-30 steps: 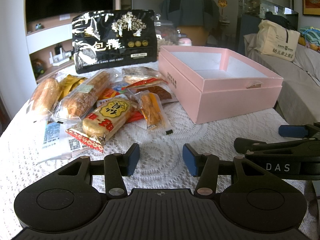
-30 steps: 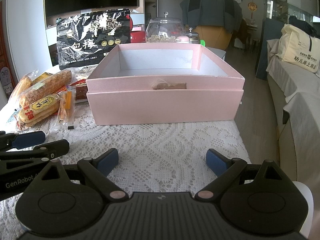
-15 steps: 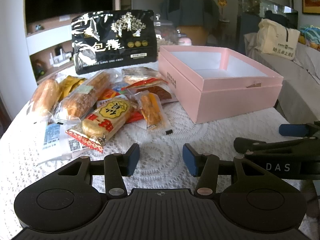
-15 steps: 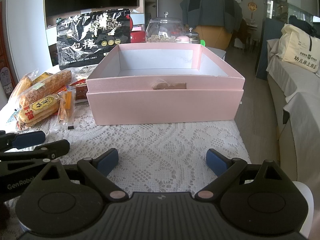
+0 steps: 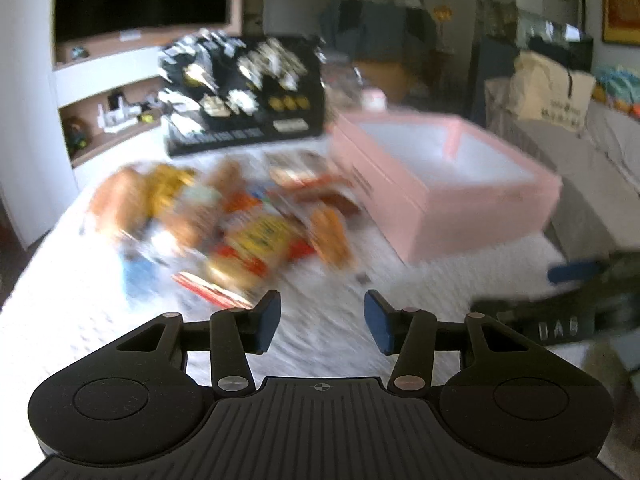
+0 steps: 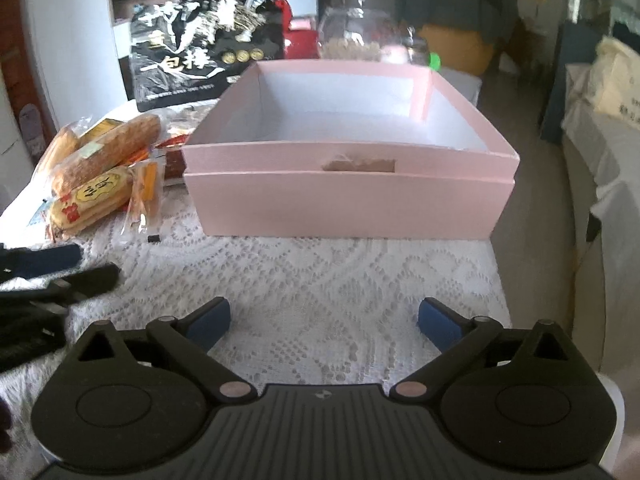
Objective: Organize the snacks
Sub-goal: 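Grasp the yellow-labeled rice cracker packet with the left gripper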
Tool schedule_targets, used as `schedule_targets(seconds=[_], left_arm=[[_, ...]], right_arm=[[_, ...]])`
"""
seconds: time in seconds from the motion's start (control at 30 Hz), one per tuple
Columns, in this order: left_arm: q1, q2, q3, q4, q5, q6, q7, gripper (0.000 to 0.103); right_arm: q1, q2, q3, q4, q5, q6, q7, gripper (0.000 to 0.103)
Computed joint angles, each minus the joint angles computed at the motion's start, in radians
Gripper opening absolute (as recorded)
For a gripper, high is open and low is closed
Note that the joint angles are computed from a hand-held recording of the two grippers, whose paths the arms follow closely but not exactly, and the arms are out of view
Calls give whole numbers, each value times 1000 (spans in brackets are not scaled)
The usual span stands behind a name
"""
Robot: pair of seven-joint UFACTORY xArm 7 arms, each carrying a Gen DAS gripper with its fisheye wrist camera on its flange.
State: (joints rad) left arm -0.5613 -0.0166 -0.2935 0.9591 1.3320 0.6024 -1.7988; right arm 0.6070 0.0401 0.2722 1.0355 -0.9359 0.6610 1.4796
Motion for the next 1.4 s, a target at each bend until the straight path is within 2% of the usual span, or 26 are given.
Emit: schedule_targets(seconds=[0.1,0.13,0.2,0.3,0.33,0.37,0.47,0.57,0.7,0.77,0.87,0.93,1.03,1.07,1.23,1.3,1.33,1.37,1.4], left_arm=[[35,-70,18,-36,14,-15,-20,51],[54,-80,25,-38,6,-36,7,50],[91,-72,44,-28,-17,-122,98,50],[121,-30,54,0,-96,-206,262,50],[124,-15,56,7,-130,-217,327,52],[123,-2,52,16,-143,-201,366,52],[109,21,50,28,-138,-147,381,51],[105,21,61,20,-113,-158,346,51],[105,19,68,9,-106,-169,339,53],[113,23,75,7,-103,-192,327,53],[119,28,81,7,-92,-209,303,52],[119,30,82,9,-87,-211,297,51],[118,20,80,3,-95,-215,293,51],[119,17,79,2,-94,-214,288,51],[118,43,77,30,-103,-186,286,51],[109,60,80,47,-95,-170,290,51],[104,64,81,53,-97,-163,294,49],[101,65,83,54,-111,-171,302,43],[100,63,86,51,-127,-189,309,43]], right_arm=[[5,20,2,35,59,41,-48,103],[7,25,1,44,76,48,-67,103],[9,33,-5,55,87,43,-102,103],[4,34,-16,57,102,-3,-165,101],[-1,32,-20,57,105,-36,-191,94],[-6,32,-25,58,100,-66,-205,93],[-9,47,-43,87,3,-107,-137,91],[-17,97,-58,149,29,-147,-166,89],[4,176,-100,230,4,-207,-161,89],[0,219,-110,265,60,-269,-216,88],[-20,261,-86,292,204,-358,-347,77],[-31,294,-61,327,301,-359,-438,57],[-39,314,-36,349,421,-324,-535,36],[-39,309,-35,340,448,-325,-558,33],[30,206,-113,217,442,-390,-543,28],[33,159,-113,169,457,-397,-565,25],[36,140,-115,151,451,-397,-564,25],[42,121,-119,134,432,-389,-550,25],[47,104,-122,120,409,-372,-528,25]])
